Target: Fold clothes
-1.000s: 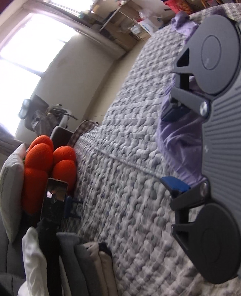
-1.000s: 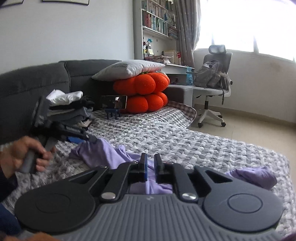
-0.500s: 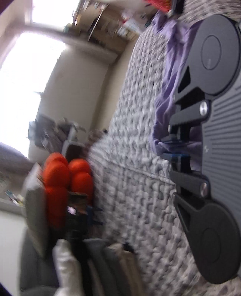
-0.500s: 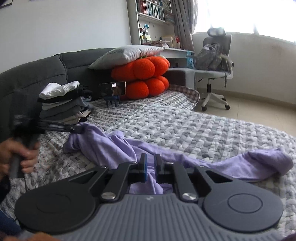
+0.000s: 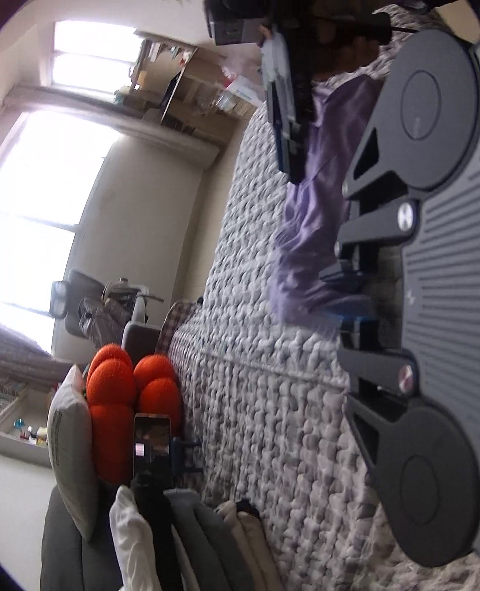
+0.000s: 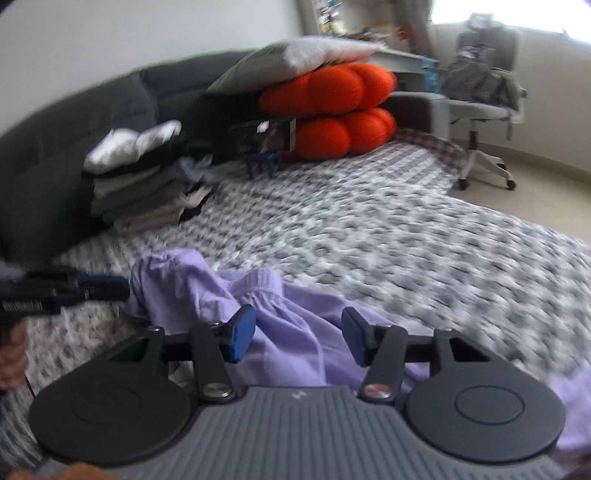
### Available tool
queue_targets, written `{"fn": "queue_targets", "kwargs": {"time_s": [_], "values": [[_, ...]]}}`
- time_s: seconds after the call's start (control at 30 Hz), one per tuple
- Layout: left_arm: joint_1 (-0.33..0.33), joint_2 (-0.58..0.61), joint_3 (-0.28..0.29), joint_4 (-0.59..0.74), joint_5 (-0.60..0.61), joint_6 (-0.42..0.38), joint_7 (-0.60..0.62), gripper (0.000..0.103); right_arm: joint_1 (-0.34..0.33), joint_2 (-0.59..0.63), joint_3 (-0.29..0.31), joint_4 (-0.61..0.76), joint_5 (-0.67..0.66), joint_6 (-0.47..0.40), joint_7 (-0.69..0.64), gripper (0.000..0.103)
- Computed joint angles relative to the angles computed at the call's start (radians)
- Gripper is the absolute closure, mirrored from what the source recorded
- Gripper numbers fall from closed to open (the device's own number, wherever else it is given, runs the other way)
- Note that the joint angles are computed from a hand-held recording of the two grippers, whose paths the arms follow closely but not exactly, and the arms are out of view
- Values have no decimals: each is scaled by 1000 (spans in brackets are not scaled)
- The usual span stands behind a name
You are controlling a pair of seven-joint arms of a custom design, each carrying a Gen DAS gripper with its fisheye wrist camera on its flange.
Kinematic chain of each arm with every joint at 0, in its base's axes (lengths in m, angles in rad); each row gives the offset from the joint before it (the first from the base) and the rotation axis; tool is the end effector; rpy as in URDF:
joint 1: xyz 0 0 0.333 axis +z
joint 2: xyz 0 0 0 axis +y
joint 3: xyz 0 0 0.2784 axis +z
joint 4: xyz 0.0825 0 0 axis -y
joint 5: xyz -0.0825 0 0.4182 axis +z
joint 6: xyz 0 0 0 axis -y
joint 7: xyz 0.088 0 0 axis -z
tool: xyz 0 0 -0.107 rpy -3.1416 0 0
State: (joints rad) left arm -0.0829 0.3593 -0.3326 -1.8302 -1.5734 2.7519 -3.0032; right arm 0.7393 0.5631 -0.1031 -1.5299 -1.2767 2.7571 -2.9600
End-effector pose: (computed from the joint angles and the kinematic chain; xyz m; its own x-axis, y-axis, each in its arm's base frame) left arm 0.6351 -0.2224 0.3200 -0.7036 -0.6803 0.2053 -0.4663 0.2240 -0.8558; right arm 0.5662 0.4821 0.3314 0.0764 -0.9856 -0.1508 -0.5486 0.0847 -0.8318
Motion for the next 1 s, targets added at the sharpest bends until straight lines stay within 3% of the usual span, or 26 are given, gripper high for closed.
{"fn": "queue_targets", "kwargs": {"time_s": [0.03,0.07,0.1,0.13,0.17,0.3,0.4,0.5,0.57,0.63,0.77,0.83,0.97,1.0], "values": [[0,3,0,6,-6,6,-14,60,-19,26,22,31,46,-2,-73,47],[-1,6,0,10,-6,9,-20,53,-33,52,38,61,95,-4,-146,53],[-3,11,0,15,0,13,-19,53,-38,78,50,94,140,-17,-226,61],[-4,16,0,21,7,17,-19,53,-42,106,62,129,181,-34,-305,86],[-5,21,-1,26,13,20,-19,53,-28,127,60,162,200,-76,-366,100],[-4,32,-8,32,37,36,-31,53,77,158,-15,223,169,-212,-436,101],[10,28,-15,31,20,28,-26,51,157,94,-82,150,23,-244,-264,102],[16,17,-17,27,-10,24,18,48,189,24,-85,73,-112,-259,-151,102],[16,9,-13,20,-16,13,28,47,191,-23,-76,20,-205,-216,-70,102],[10,7,-6,19,-5,13,6,46,161,-62,-55,-25,-283,-90,10,101],[0,18,2,28,38,42,-72,45,74,-55,12,-17,-336,151,18,101],[-3,27,3,36,66,67,-113,45,27,-34,54,0,-312,250,-45,101],[10,33,-3,38,103,84,-167,45,-4,-6,97,-9,-109,261,-302,98],[13,35,-4,39,116,85,-189,45,10,-11,78,-18,-112,262,-282,97]]}}
